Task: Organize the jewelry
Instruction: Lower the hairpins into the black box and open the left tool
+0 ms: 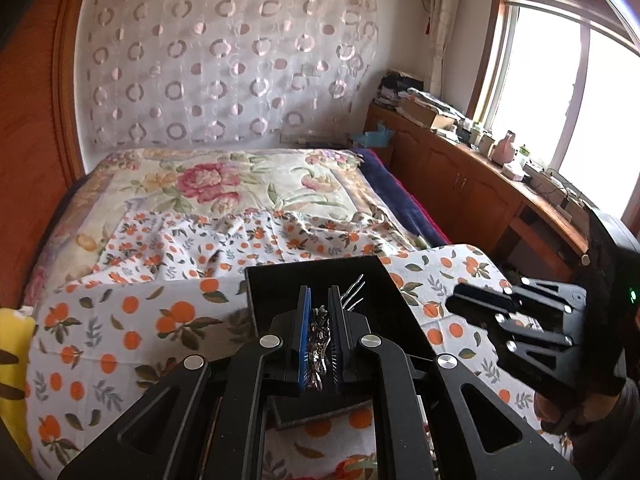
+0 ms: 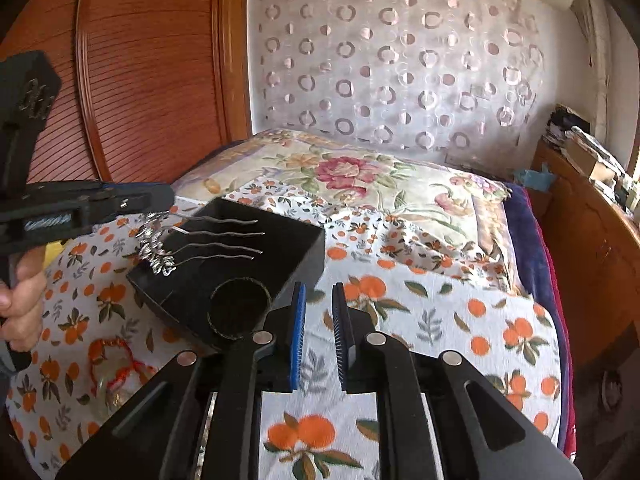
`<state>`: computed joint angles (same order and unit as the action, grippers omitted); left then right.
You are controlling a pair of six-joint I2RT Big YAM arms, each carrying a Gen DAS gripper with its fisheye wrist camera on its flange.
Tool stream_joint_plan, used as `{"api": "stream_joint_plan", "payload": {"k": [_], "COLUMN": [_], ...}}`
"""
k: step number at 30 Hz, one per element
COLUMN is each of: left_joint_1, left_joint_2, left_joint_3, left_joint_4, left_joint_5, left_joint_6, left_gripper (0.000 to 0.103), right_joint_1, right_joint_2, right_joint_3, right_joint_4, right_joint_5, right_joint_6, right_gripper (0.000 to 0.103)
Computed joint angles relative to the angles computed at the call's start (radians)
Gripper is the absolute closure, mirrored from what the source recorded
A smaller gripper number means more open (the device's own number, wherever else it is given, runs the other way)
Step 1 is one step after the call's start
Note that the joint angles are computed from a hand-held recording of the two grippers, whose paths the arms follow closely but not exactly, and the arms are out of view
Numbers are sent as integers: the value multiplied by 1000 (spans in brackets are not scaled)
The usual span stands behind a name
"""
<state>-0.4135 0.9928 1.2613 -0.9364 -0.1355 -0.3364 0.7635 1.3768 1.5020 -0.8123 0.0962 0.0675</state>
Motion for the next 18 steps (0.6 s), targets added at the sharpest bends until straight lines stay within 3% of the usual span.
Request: {"api": "stream_joint_plan", "payload": {"k": [7,11,18], "left_joint_1": [1,-3,-60], "left_joint_2": [39,49,10], "left_joint_3": [18,23,20], "left_joint_4": [-8,-17,-44], "left_joint_5": [36,18,-61], "left_joint_6": [-27,-25,-3], "left_gripper": [95,95,76], "right_joint_1": [-14,-8,8], "right_joint_2": [-39,-59,-107], "right_joint_3": [-57,-76,-110], "right_joint_4": [17,13,9], "right_joint_5": [-8,-1,-3], "right_joint_6": [21,19,22], "right_gripper": [88,88,88]}}
